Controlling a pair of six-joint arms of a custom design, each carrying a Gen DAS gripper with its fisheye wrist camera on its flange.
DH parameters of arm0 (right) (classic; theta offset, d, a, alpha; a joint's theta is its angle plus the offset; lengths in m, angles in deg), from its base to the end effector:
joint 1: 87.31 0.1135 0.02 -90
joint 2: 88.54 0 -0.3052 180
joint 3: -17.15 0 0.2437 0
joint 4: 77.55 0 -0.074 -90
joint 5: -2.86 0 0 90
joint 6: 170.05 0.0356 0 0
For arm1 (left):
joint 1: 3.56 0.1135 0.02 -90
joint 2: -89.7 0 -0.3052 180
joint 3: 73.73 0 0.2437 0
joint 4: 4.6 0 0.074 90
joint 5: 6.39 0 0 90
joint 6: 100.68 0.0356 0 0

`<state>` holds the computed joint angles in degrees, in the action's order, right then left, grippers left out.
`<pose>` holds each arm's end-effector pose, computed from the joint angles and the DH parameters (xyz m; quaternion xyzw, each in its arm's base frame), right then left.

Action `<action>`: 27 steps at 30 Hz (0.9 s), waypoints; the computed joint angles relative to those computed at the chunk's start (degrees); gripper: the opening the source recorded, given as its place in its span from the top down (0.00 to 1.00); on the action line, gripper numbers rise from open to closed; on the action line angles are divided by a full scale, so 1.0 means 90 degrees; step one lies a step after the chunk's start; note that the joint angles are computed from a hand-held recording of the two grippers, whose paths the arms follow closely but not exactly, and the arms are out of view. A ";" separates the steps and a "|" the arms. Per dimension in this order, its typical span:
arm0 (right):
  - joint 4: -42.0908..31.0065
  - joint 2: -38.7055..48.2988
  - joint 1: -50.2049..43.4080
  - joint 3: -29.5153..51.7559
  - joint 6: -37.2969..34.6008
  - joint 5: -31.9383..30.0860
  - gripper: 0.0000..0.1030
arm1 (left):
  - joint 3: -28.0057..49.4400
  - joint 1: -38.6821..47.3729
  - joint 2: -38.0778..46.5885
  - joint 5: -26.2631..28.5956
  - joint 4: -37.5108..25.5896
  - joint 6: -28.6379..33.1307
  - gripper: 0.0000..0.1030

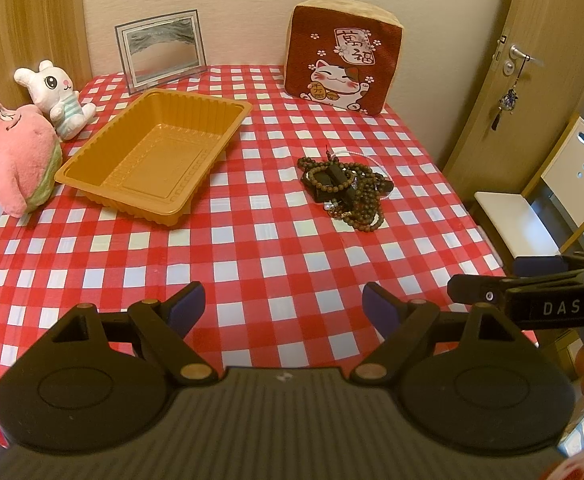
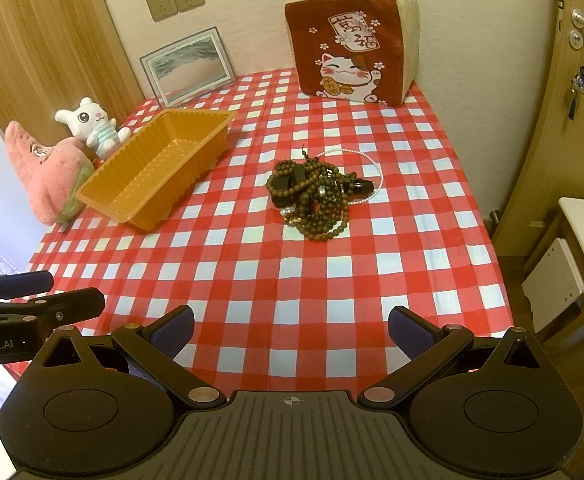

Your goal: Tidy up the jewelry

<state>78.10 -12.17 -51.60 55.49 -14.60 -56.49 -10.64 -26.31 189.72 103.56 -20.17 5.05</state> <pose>0.1637 0.0953 0.1673 0.3013 0.8890 0.0149 0.3445 0.3027 -0.1401 0.1824 0.3599 0.8622 -0.1831 0.3059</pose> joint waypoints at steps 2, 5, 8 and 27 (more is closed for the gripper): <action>-0.0001 -0.0002 0.0001 -0.0002 0.0001 0.0005 0.00 | -0.0006 0.0005 -0.0008 0.0002 -0.0004 0.0008 0.18; -0.0004 -0.0008 -0.0002 -0.0005 -0.0002 0.0006 0.00 | -0.0005 0.0009 -0.0005 0.0010 -0.0001 0.0010 0.18; -0.0016 -0.0025 0.0000 -0.0010 -0.0001 0.0006 0.00 | 0.0000 0.0010 -0.0004 0.0010 -0.0007 0.0010 0.18; -0.0080 -0.0128 0.0007 -0.0041 -0.0002 0.0020 0.00 | 0.0005 0.0014 0.0003 0.0013 0.0002 0.0020 0.18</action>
